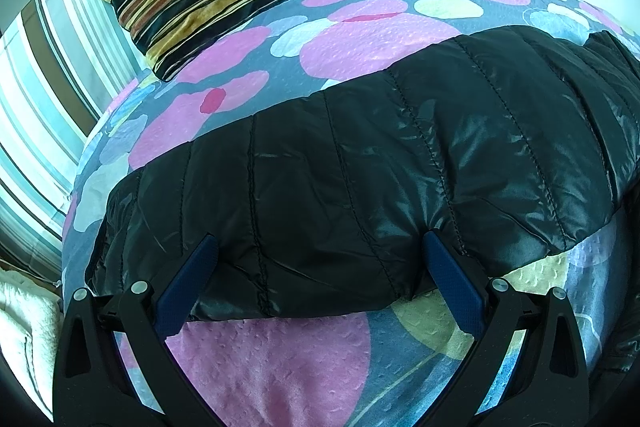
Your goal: Fold large clothes
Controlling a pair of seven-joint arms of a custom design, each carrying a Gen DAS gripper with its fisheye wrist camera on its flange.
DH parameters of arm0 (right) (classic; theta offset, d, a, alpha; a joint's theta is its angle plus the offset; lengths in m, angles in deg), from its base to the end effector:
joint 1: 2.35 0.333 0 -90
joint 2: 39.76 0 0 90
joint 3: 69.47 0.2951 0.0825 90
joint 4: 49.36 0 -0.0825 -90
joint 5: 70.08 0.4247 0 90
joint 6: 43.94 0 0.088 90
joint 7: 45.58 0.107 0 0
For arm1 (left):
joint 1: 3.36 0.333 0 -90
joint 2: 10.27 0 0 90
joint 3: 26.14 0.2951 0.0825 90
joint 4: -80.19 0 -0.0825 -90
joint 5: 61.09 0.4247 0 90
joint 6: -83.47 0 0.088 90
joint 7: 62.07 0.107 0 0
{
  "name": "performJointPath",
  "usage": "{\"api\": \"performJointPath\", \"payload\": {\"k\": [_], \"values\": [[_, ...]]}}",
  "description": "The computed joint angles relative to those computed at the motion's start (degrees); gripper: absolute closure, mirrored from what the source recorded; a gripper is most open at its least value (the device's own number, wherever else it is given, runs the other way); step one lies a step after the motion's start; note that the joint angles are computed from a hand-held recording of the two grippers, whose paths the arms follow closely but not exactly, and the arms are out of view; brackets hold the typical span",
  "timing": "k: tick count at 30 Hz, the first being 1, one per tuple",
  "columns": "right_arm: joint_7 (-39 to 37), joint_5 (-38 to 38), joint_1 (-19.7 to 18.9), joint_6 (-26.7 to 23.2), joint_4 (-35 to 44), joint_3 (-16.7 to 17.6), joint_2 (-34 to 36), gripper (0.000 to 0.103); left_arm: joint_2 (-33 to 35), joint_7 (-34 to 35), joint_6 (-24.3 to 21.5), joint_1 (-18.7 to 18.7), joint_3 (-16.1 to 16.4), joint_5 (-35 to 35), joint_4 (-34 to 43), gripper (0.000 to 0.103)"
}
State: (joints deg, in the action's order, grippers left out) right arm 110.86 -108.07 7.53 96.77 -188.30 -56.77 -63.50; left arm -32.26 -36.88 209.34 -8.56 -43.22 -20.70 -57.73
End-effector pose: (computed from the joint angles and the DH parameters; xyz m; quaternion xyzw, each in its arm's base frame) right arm 0.4633 0.1958 0.4663 -0.5434 0.7607 -0.2998 0.1902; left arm 0.4654 -0.1675 0.4376 -0.7720 0.5294 -0.0517 0.3480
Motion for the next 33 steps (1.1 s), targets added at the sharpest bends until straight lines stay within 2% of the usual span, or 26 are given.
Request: {"api": "performJointPath", "payload": {"k": [3,6,9,11,12,15,20,26,33], "values": [[0.8,-2.4,0.5,-4.3,2.5,2.1,4.0,0.077,-0.1,-0.2,0.1,0.0,0.0,0.1,-0.1,0.002],[3.3,-6.4,1.5,-7.1,3.7,2.2,6.7,0.073,-0.1,-0.1,0.1,-0.1,0.0,-0.1,-0.2,0.002],[6.3,-9.9,2.8,-11.3,4.6,1.9,8.0,0.055,0.1,-0.1,0.1,0.0,0.0,0.0,-0.1,0.002],[8.3,-10.9,3.7,-13.4,4.4,1.2,7.7,0.029,0.0,-0.1,0.0,-0.1,0.0,0.0,-0.1,0.002],[9.5,-11.0,4.0,-14.1,4.1,0.9,7.4,0.023,0.0,-0.1,0.1,-0.1,0.0,0.0,-0.1,0.002],[11.2,-8.7,3.9,-7.9,0.4,-1.9,4.5,0.020,0.1,-0.1,0.1,0.0,0.0,0.0,-0.1,0.002],[11.8,-7.0,2.5,-4.7,-1.0,-1.8,4.2,0.017,-0.1,0.0,0.5,-0.1,0.2,-0.4,-0.3,0.002],[11.7,-7.5,2.0,-6.2,0.1,-0.8,5.4,0.016,-1.2,0.8,3.4,0.2,1.3,-2.8,-1.5,0.002],[12.4,-9.7,3.2,-10.1,1.9,-0.3,6.9,0.015,-2.5,1.9,3.9,0.8,0.8,-3.5,-2.2,0.002]]}}
